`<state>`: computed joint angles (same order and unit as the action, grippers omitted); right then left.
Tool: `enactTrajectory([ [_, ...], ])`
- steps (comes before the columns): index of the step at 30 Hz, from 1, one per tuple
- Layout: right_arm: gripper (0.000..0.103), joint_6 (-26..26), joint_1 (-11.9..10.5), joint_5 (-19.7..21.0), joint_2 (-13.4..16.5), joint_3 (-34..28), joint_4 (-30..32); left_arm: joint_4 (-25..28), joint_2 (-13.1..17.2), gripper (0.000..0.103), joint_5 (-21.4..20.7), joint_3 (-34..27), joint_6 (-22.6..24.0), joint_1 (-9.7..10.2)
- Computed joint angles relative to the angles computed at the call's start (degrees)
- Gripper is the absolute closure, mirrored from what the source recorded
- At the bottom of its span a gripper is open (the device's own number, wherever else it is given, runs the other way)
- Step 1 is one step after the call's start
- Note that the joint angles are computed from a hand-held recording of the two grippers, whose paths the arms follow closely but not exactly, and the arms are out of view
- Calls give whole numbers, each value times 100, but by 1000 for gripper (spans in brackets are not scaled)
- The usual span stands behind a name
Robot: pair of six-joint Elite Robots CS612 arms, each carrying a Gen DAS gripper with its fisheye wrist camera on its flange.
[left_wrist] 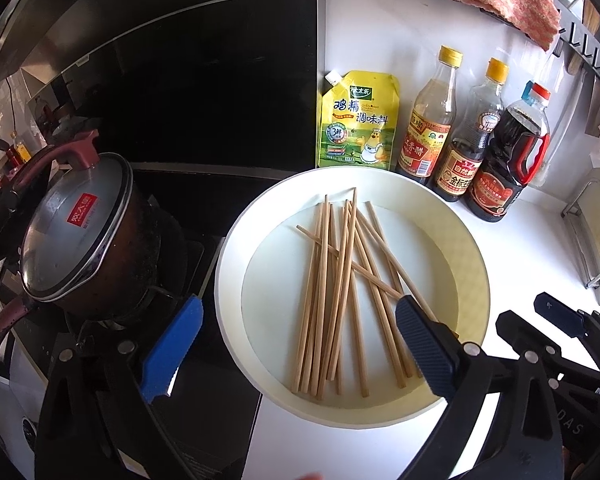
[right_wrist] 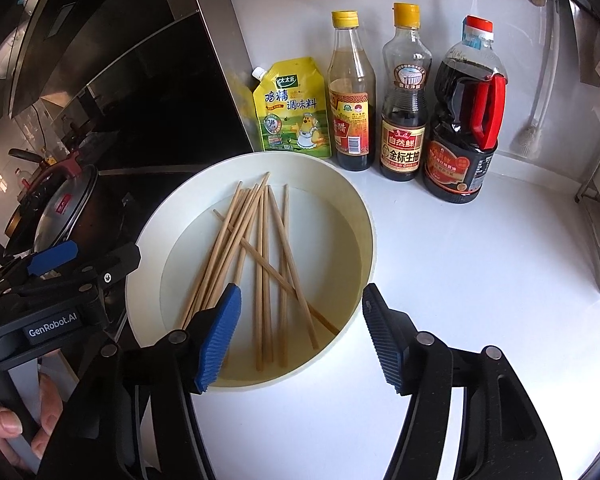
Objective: Organize utensils
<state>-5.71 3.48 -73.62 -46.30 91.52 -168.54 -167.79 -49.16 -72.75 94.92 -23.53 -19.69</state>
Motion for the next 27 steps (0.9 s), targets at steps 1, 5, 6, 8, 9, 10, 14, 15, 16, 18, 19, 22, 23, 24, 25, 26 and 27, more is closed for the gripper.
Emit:
enactTrajectory([
  [1,42,0,0,0,0,0,0,5,1,7,1,-1,-2,0],
  [5,42,-7,1,2,-2,4,-1,-2,-1,7,17,2,3,-8],
  [6,42,-7,1,2,-2,4,-1,-8,-3,7,23,9,1,-11],
  [8,42,-10,3,-5,-2,6,-8,-6,-4,7,29,11,-1,-13],
  [9,42,-6,4,-7,-1,5,-4,-5,-2,7,24,9,3,-11],
  [10,42,-6,4,-8,-2,6,-3,8,-2,7,21,6,2,-11],
  [14,43,-13,4,-5,-2,6,-6,23,4,7,11,-8,13,0],
  [15,42,-13,4,-5,-2,6,-6,13,8,7,9,-12,20,3],
  [16,42,-7,3,0,-1,6,-8,-3,11,7,7,-11,27,5],
  [18,42,-7,3,-1,-3,6,-2,0,13,7,17,-14,44,5],
  [19,42,-7,3,-1,-3,6,-2,8,13,7,16,-14,49,4],
  [22,42,-16,2,-3,-3,6,-1,94,21,7,39,-37,54,-4],
  [23,42,-16,2,-3,-3,6,-1,131,24,7,58,-48,55,-10],
  [24,42,-18,1,6,-5,11,-3,146,26,7,54,-51,58,-9],
  [25,42,-14,0,7,-5,12,-4,148,27,7,31,-51,53,-3],
  [26,42,-13,3,-4,-4,10,-3,145,27,7,12,-51,47,2],
  [27,42,-17,1,-4,-4,10,-1,140,26,7,5,-47,43,4],
])
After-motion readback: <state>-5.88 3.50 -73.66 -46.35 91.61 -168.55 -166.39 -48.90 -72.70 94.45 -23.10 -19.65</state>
